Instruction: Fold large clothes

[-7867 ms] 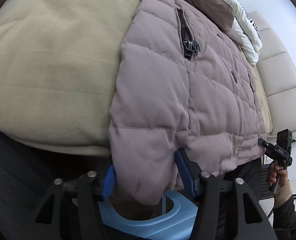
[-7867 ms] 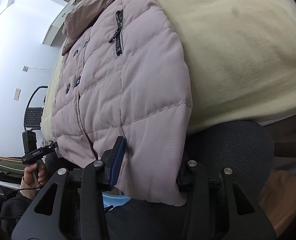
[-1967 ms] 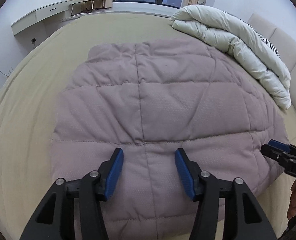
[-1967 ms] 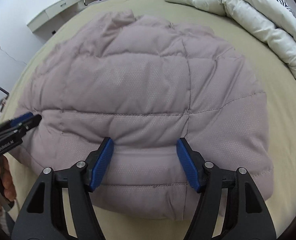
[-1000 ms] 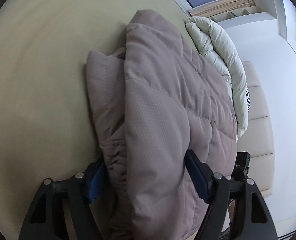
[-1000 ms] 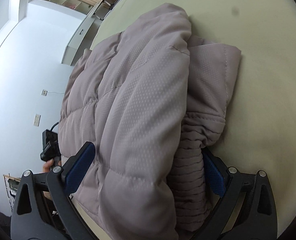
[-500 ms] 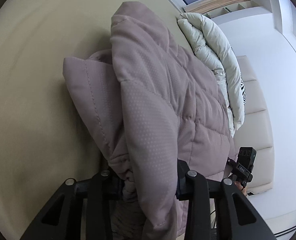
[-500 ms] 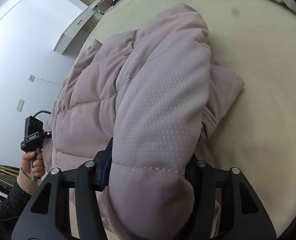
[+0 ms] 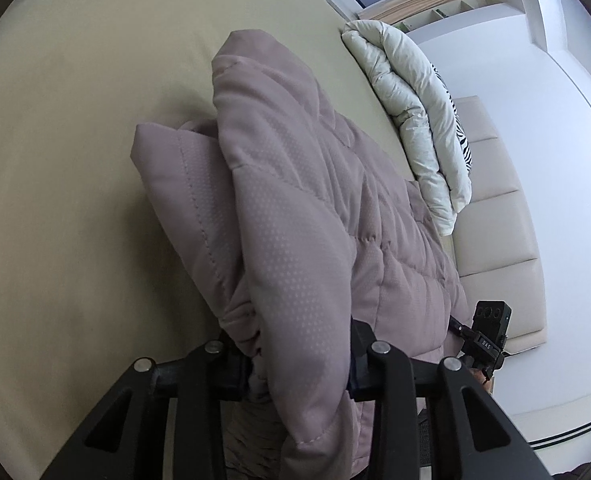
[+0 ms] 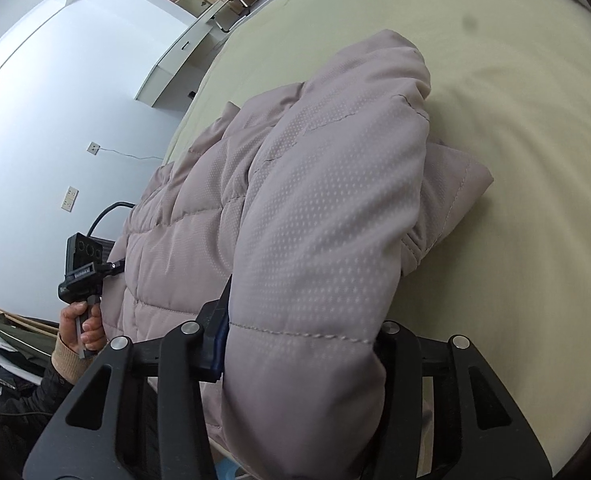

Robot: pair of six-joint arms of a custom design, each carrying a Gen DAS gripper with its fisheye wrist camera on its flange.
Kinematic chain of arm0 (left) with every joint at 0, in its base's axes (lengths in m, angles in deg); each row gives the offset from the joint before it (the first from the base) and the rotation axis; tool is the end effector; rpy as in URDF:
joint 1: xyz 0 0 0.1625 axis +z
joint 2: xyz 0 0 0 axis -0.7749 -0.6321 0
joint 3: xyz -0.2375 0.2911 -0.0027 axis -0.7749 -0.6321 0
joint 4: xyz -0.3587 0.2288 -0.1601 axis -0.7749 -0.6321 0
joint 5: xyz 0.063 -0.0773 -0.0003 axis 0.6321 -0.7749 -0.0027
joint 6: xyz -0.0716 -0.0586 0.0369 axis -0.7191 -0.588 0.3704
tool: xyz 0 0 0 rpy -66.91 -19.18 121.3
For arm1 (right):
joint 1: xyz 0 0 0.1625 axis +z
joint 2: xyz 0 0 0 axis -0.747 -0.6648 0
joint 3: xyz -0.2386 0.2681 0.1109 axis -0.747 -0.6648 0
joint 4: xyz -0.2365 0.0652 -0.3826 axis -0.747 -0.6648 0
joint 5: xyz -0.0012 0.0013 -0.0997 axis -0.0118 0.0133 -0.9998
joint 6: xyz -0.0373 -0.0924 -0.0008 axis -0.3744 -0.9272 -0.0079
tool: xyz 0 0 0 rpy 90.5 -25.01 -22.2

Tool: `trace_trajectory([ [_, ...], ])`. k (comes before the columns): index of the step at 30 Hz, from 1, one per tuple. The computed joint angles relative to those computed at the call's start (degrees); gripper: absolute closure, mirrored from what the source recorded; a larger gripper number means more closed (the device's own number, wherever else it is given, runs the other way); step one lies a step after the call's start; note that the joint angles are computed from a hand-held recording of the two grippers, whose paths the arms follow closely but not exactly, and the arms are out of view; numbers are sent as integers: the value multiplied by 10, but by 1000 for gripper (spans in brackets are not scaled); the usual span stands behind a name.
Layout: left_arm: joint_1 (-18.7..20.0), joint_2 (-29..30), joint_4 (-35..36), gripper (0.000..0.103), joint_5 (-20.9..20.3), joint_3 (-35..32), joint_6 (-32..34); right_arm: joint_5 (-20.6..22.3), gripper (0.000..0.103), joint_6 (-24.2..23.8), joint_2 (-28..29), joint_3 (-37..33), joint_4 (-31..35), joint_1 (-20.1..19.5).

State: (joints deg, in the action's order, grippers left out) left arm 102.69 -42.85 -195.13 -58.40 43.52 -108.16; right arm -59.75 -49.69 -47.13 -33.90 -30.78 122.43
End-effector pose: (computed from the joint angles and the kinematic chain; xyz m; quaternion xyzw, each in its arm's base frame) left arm -0.3757 -0.7229 0.1814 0.0161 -0.9881 0.1523 0.0119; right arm -0.0580 -0.7149 0.5918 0.0739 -0.9769 0.1974 0.0357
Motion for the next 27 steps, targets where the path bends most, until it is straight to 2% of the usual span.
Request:
trace_trajectory([
  [2,-1,-12,4,62,14,26,-9,-11,57,7,-13,27,-12,-4],
  [5,7,-10,-11,49,20,47,-23,-56,38,0,-28,78,-61,-5],
  [6,8,-9,-20,45,23,51,-27,-56,28,5,-25,84,-77,-9],
  [7,9,-10,-28,45,24,56,-34,-48,25,22,-20,82,-77,-13],
  [9,3,-15,-29,44,38,62,-42,-44,25,52,-18,79,-78,-14],
  [13,-24,-46,-14,44,103,87,-45,-87,25,77,-35,91,-110,5],
  [16,-59,-79,-21,44,189,122,-39,-117,25,80,-93,163,-197,18],
  [18,-88,-96,-14,32,255,137,-27,-148,25,79,-142,223,-266,29],
  [20,-120,-104,6,25,331,145,-20,-180,25,56,-192,286,-334,41],
  [21,-137,-104,8,22,367,146,-6,-175,25,31,-219,304,-351,29],
  [22,-155,-104,7,19,402,150,10,-191,24,14,-239,331,-388,41],
  [24,-189,-104,7,4,480,158,27,-222,24,-41,-283,400,-490,74],
  [27,-236,-86,-57,0,582,160,102,-246,19,-133,-308,456,-626,127],
])
